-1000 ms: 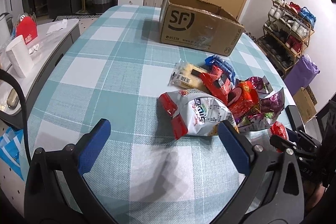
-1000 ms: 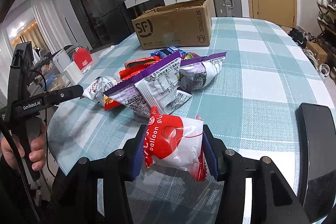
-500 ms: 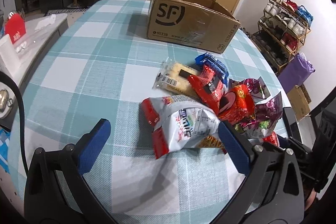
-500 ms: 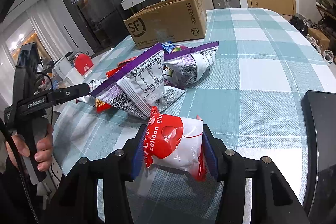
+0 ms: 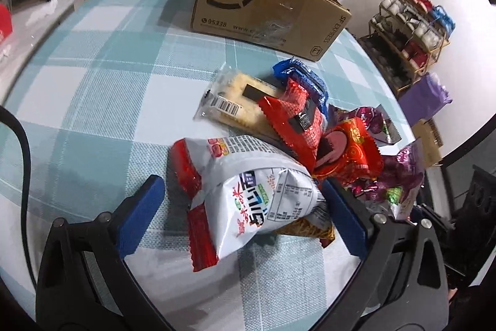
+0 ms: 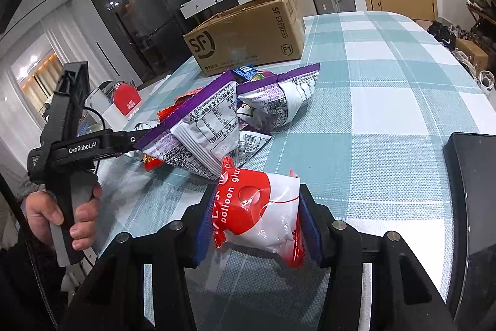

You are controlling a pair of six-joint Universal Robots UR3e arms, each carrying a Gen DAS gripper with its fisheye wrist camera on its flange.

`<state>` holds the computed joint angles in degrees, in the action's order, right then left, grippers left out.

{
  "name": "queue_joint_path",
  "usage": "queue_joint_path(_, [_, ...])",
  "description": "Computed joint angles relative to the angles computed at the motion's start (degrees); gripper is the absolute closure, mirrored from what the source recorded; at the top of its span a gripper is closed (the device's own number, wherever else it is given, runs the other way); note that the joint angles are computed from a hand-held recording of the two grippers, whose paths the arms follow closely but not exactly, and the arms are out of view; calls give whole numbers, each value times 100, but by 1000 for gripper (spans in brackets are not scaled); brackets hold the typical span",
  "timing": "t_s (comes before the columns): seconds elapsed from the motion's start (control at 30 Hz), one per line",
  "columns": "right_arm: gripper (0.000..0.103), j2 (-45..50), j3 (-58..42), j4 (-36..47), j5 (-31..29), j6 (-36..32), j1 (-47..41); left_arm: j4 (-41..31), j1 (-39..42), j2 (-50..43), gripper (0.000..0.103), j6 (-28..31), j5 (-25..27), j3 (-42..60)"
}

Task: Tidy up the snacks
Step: 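Grasp the red-and-white balloon bag with the right tool while the left tool grasps a white snack bag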

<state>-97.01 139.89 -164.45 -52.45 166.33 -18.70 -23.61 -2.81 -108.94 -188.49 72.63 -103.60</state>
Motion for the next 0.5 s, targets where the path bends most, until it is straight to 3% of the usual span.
queue_joint_path(0.07, [53,-41,6,49,10,-20,-17,109,73,-46,9,74,-174,-50])
queue_joint_path(0.13, [53,-25,2,45,4,-23,-8,233,104,-48,26,125,-226,-111])
queue_joint_path(0.3, [53,-9,-3,74,30,-30,-6,321,314,-4,45,264,-660,-311])
queue_joint_path(0.5, [53,-64,-25,95,17,-1,2,514,455,278,50,345,-724,-698])
